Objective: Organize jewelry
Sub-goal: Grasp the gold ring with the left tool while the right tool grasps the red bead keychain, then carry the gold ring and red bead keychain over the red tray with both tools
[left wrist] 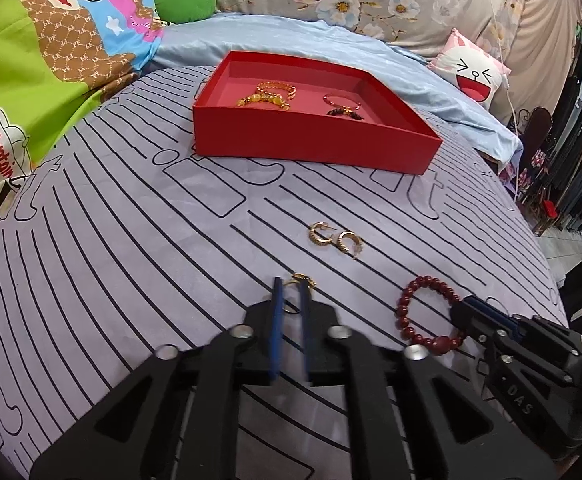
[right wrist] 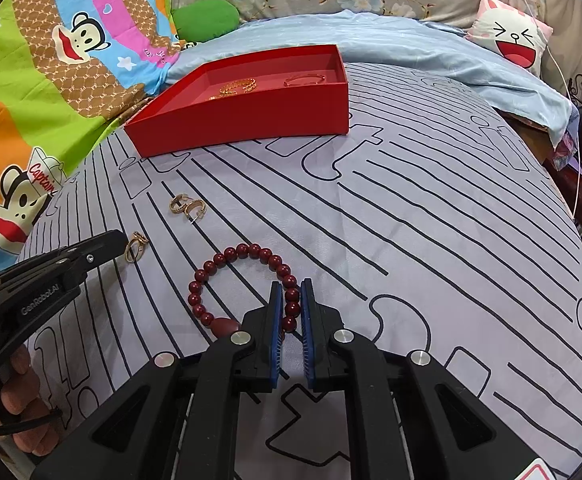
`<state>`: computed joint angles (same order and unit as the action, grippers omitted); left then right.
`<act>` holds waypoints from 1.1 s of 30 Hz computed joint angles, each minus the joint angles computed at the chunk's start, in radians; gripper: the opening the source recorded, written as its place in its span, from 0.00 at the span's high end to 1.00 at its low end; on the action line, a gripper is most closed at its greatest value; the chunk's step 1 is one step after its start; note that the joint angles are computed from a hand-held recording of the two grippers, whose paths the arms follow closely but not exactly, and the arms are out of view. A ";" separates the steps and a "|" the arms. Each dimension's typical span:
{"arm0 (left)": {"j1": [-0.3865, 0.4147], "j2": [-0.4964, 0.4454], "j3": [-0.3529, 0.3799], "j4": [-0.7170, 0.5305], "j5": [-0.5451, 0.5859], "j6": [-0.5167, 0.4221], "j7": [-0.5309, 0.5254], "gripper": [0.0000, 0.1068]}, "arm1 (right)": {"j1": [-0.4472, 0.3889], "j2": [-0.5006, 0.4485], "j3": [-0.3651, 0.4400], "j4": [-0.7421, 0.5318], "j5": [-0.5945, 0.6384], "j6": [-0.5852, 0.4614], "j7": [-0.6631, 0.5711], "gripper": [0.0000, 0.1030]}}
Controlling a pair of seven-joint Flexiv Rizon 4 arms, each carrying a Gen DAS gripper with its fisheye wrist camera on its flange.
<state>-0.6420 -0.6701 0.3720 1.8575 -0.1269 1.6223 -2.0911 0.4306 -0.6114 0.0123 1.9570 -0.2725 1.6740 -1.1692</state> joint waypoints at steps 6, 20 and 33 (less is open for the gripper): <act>-0.005 -0.021 0.009 -0.040 0.015 -0.047 0.003 0.67 | 0.000 0.000 0.001 -0.001 0.002 -0.001 -0.001 0.91; 0.001 -0.033 0.020 -0.064 0.089 -0.058 -0.046 0.82 | -0.003 -0.001 0.004 -0.002 0.005 0.000 -0.002 0.91; 0.007 0.036 0.016 -0.033 0.113 -0.063 -0.076 0.82 | -0.069 0.033 0.084 -0.016 0.012 -0.014 -0.004 0.93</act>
